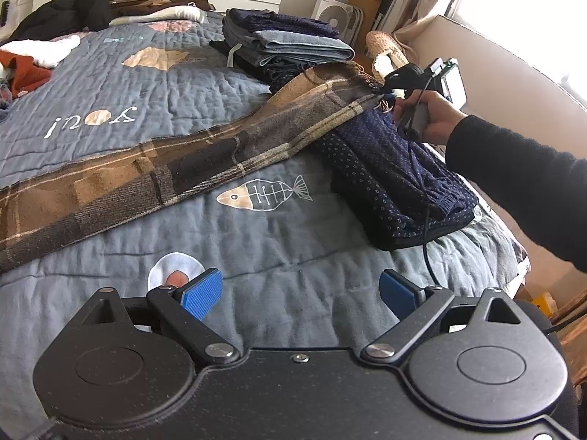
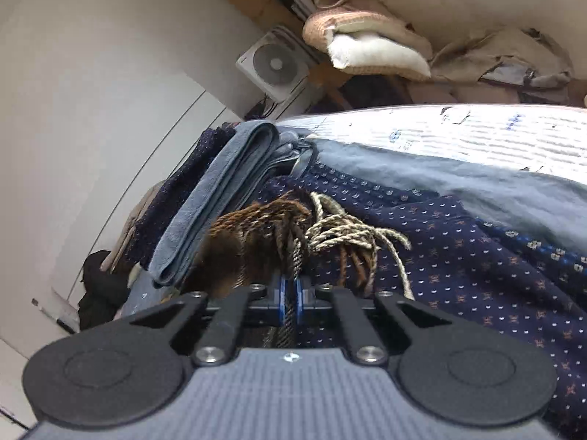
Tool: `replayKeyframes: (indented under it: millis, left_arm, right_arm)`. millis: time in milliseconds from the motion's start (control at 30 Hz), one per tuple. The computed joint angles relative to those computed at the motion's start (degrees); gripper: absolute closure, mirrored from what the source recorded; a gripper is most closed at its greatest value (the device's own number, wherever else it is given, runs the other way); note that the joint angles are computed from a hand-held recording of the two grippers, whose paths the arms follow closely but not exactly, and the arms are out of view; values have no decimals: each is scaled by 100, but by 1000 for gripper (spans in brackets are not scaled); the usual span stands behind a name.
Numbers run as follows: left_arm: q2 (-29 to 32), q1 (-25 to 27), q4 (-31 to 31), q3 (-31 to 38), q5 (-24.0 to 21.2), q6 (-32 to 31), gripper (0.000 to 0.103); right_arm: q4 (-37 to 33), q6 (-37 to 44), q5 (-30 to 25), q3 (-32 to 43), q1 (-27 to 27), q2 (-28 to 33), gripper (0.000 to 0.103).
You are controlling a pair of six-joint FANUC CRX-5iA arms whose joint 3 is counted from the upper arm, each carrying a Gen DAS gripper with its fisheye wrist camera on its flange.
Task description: Fold clothes
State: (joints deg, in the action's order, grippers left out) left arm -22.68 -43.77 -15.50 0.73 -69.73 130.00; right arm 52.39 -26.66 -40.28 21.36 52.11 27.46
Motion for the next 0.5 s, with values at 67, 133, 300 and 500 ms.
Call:
replayKeyframes:
  millis: [67, 133, 300, 500]
  left_arm:
    - [5, -28, -35, 25, -7, 15, 11]
    - [10, -50, -63, 44, -10, 28, 11]
    - [24, -51, -75, 48, -34, 26, 11]
    - [-8, 11, -26, 2, -26, 46, 11]
  right_arm:
    - [-410, 319, -89, 202, 4, 77, 93]
    - [-822, 647, -274, 458, 15, 182, 78]
    - [-694, 464, -296, 494, 15, 295, 74]
    - [717, -1268, 173, -281, -107, -99, 101]
